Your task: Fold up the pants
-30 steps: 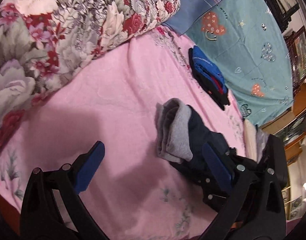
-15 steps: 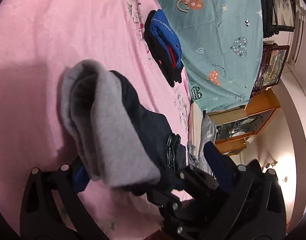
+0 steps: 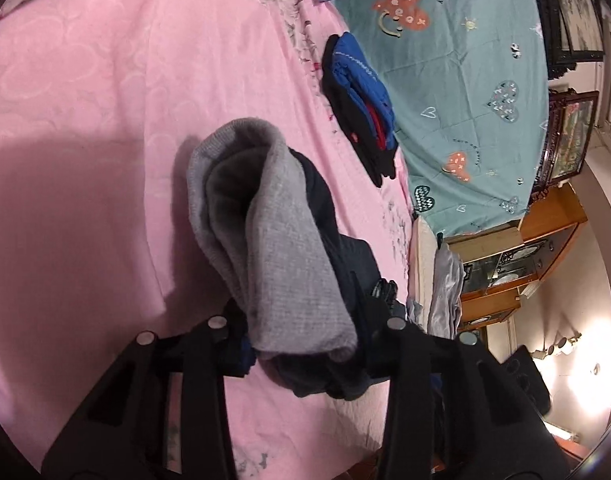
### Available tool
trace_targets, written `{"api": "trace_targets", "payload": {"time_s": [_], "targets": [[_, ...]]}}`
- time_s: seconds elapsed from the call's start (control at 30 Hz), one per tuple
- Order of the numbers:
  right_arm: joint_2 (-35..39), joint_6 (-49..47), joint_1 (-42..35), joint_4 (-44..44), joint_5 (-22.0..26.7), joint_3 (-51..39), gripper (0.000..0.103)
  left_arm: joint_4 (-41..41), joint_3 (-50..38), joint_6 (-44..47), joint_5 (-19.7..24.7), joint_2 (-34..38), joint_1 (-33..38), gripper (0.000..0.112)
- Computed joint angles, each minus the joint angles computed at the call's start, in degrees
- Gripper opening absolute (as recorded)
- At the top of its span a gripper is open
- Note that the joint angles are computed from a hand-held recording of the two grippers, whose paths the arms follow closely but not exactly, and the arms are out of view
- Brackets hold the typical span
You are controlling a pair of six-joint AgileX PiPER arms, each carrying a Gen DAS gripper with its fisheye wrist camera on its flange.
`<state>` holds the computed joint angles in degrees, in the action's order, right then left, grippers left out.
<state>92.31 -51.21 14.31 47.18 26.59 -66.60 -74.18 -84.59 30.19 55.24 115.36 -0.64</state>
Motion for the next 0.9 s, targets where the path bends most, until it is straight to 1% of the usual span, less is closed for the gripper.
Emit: {"api": "trace_targets", "payload": {"time_s": [0.03,0.1,0.17,0.2,0.23,0.27,0.33,0.37,0.4,0.47,0.53,0.57,0.67,0.73,0.77,0.8,0.87,0.9], "targets": [[-2.1,1.8,-1.7,-1.2,-1.5,2.3,0.014,-1.4,0.7,1.8,0.6,-0.5,0.3,0.038],[-5.4,7.1,-4.4,-5.1,-4.1,5.6,0.014,-6.0,1.4,6.2,3.5,-0.8,0.8,0.038],[-8.4,18.5,-7.3,-15.0,-6.0,8.2,0.014,-10.5,1.1,9.5,6.7,-0.8,0.7,0.038],[-9.2,24.2,-9.4,-20.3,-6.5,9.2,0.014,-11.8,1.0,10.4,7.4,-0.8,0.4,0.038],[-9.1,28.9,-10.5,-24.5,-6.0,9.2,0.014,-13.1,0.5,11.2,8.4,-0.7,0.0,0.038],[-8.2,31.4,-12.0,-26.5,-4.3,8.7,0.014,-14.8,-0.3,11.8,9.6,-0.2,-0.8,0.038],[-3.4,32.7,-14.9,-26.3,1.3,6.1,0.014,-17.4,-2.3,12.1,11.7,1.3,-2.6,0.038],[-2.0,31.5,-15.8,-24.2,2.4,6.1,0.014,-19.0,-3.6,11.9,12.9,2.4,-3.9,0.038],[-1.3,28.0,-16.7,-19.9,2.1,6.8,0.014,-20.1,-5.0,11.5,13.6,3.5,-5.3,0.038],[-1.8,25.3,-17.4,-16.3,2.1,7.6,0.014,-21.5,-8.3,10.4,13.9,5.5,-8.4,0.038],[-1.9,21.4,-18.3,-11.8,2.5,8.3,0.014,-22.2,-12.6,9.3,12.8,7.9,-12.0,0.038],[-1.7,18.8,-19.5,-9.4,3.2,8.2,0.014,-22.2,-16.2,8.1,11.9,10.0,-14.1,0.038],[-0.8,11.1,-23.2,-0.4,7.1,7.7,0.014,-21.5,-26.5,3.4,9.2,16.5,-19.8,0.038],[-0.7,6.9,-26.1,4.5,10.5,7.7,0.014,-19.3,-34.2,-1.0,7.3,21.0,-22.9,0.037],[-1.0,4.8,-27.7,6.5,12.5,8.0,0.014,-16.8,-38.9,-4.1,5.9,23.5,-24.5,0.037],[-1.9,3.8,-28.9,7.3,13.8,8.4,0.014,-14.7,-42.5,-6.6,4.8,25.4,-25.9,0.037],[-3.6,0.9,-31.8,8.9,15.7,9.8,0.014,-8.7,-53.1,-13.8,3.6,30.8,-28.3,0.038],[-4.2,-0.1,-33.4,9.2,16.7,10.4,0.014,-5.9,-58.8,-17.8,3.9,33.8,-28.9,0.038]]}}
